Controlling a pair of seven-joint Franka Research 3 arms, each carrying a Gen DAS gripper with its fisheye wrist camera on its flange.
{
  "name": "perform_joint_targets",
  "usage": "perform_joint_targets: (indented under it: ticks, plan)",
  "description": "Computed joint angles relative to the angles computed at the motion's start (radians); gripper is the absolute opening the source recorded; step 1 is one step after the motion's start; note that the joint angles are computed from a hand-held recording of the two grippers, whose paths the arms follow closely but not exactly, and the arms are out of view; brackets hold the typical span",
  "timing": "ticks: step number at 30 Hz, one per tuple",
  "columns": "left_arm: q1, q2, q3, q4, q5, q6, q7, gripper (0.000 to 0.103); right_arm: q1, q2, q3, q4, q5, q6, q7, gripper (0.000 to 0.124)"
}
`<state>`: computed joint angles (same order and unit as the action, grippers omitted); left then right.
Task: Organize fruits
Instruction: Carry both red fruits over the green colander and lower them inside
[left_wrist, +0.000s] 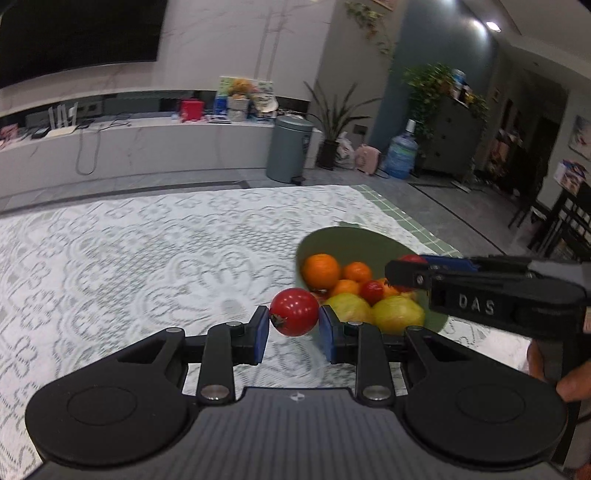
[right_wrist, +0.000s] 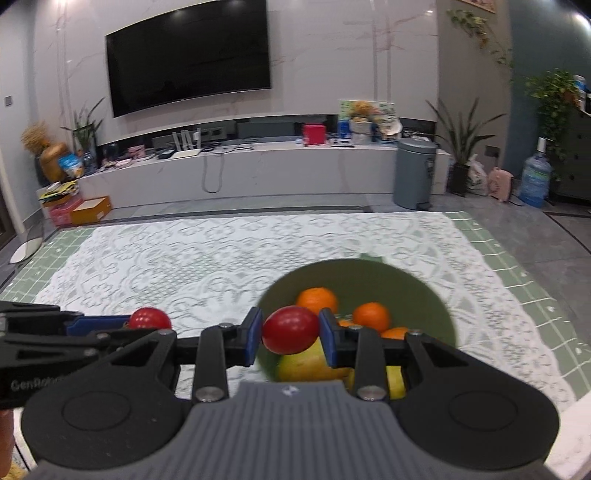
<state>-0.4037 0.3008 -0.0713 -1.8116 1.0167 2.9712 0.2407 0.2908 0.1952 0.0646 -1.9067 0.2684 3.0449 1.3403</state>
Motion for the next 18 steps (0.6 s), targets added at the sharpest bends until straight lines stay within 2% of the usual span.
perform_joint_targets:
  ticks: [5,8,13,18]
  plan:
    - [0.017,0.073,-0.055,0.091,-0.138,-0.043,0.189,0.033,0.024,0.021,-0.08,0.048,-0.117,-0.041,0.089,0.03]
    - [0.017,0.113,-0.07,0.135,-0.225,-0.064,0.293,0.033,0.018,0.043,-0.098,0.083,-0.164,-0.068,0.118,0.03]
    - [0.004,0.173,-0.074,0.211,-0.34,-0.113,0.43,0.033,0.006,0.088,-0.106,0.136,-0.205,-0.112,0.148,0.03]
    - [-0.006,0.22,-0.069,0.272,-0.41,-0.155,0.522,0.033,-0.017,0.133,-0.087,0.183,-0.182,-0.159,0.145,0.03]
